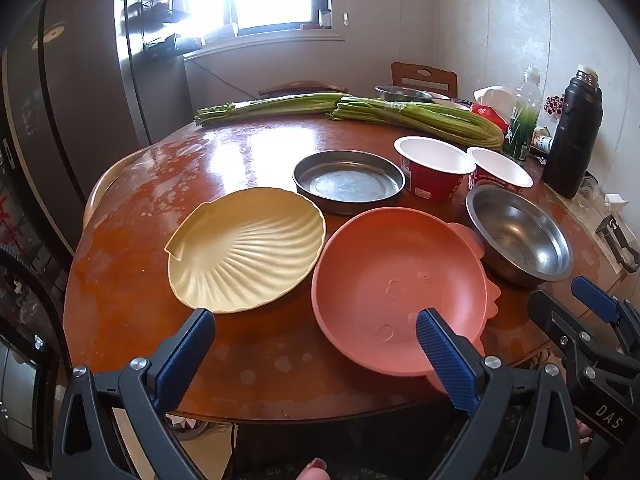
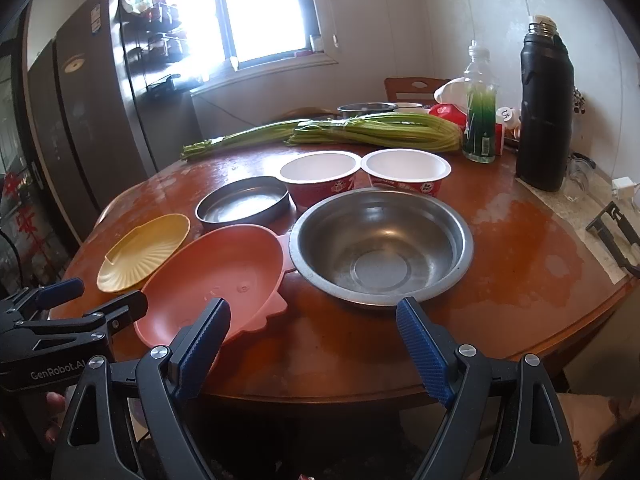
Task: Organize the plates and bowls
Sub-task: 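Move the left gripper toward the yellow shell-shaped plate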
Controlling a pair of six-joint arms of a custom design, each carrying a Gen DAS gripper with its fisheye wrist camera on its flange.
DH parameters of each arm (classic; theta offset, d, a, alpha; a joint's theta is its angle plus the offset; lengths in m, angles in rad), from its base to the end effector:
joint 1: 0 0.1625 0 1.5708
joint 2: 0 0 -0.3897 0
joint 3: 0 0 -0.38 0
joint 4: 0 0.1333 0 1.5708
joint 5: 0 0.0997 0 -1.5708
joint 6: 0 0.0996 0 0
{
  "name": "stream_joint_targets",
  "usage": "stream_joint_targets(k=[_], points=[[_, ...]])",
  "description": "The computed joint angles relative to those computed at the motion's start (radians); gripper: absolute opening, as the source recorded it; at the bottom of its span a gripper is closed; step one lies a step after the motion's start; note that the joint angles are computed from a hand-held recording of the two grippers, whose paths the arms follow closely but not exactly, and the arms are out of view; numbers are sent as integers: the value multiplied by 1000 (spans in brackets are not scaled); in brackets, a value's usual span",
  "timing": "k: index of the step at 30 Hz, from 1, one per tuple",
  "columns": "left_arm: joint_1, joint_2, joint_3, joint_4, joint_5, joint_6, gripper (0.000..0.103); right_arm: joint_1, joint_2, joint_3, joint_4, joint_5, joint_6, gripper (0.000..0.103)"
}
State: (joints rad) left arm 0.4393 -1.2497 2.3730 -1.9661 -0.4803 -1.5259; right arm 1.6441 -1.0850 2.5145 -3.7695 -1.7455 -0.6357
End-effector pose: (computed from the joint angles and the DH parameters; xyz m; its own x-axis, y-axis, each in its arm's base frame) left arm -0.2055 -0.3415 0.0890 -0.6598 -0.2871 -0.6944 0.3675 0.6827 -0.6315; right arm 0.1432 -0.3658 0.1298 -0.7662 -0.3864 0.5135 -0.6307 0.6053 -0.4855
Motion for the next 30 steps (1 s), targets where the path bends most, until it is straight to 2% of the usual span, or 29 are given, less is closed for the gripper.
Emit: stream_joint_targets(k=[10, 20, 30], points=[[-2, -3, 14, -51, -6, 26, 101, 0, -9, 6, -3, -5, -8, 86], [-2, -4, 20, -53, -8, 24, 101, 1, -9, 1, 19, -22, 7, 86], [6, -7, 24, -69, -8, 32, 101, 17, -3, -2, 22, -27, -13, 86]])
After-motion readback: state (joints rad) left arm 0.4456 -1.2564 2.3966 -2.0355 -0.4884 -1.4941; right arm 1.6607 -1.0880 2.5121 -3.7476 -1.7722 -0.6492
